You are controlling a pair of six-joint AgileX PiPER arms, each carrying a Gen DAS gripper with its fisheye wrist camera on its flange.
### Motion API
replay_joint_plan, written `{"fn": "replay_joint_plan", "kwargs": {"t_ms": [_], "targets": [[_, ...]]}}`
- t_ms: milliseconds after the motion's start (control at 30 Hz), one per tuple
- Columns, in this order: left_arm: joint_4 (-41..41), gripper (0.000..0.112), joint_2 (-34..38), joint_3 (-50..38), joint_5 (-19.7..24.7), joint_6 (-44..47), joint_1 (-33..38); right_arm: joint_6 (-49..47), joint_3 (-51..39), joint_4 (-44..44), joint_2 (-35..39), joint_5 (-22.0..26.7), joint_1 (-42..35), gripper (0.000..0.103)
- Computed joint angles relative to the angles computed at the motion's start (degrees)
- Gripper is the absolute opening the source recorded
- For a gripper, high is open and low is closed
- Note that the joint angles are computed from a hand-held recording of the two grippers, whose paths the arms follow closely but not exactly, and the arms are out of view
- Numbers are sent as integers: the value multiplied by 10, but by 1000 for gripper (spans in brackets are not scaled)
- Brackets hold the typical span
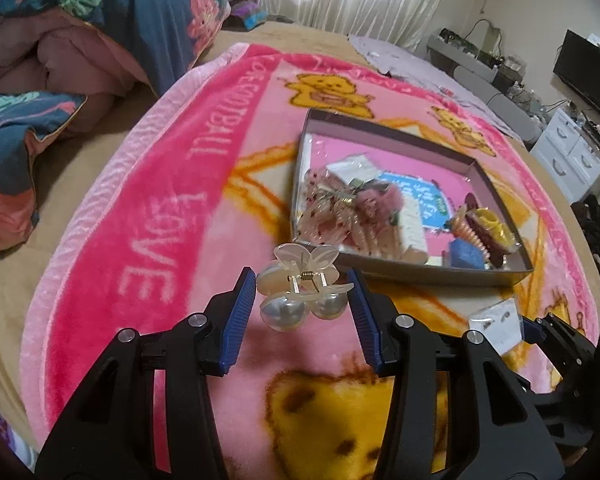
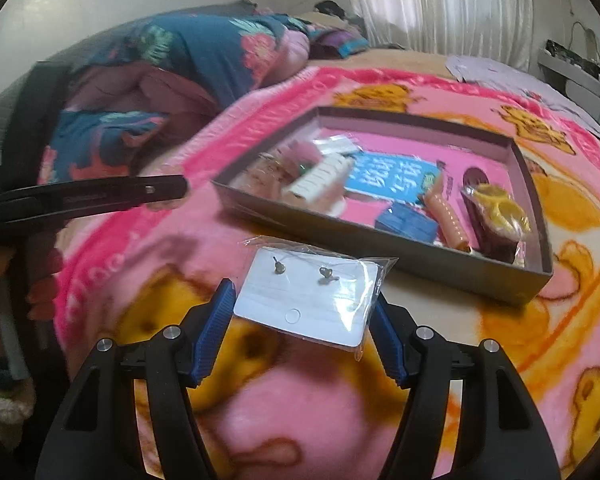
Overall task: Organize jewelry
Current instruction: 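Grasp the pearl bow clip with left tool while right tool grasps white earring card, then carry the pearl bow clip and earring card over the grey box with both tools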
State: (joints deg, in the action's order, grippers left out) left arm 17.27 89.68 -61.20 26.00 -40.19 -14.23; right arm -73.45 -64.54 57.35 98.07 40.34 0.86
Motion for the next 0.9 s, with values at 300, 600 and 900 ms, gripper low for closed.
{"fn": "replay_joint_plan", "kwargs": {"t_ms": [300,600,900], "targets": [[21,39,-6,-31,9,-18,-33,0,-27,35,-15,22,-50,64],[14,39,39,-105,30,3,-62,18,-86,47,3,34,-100,64],[11,39,95,-180,56,30,-86,42,-132,52,30,18,-134,64]]}}
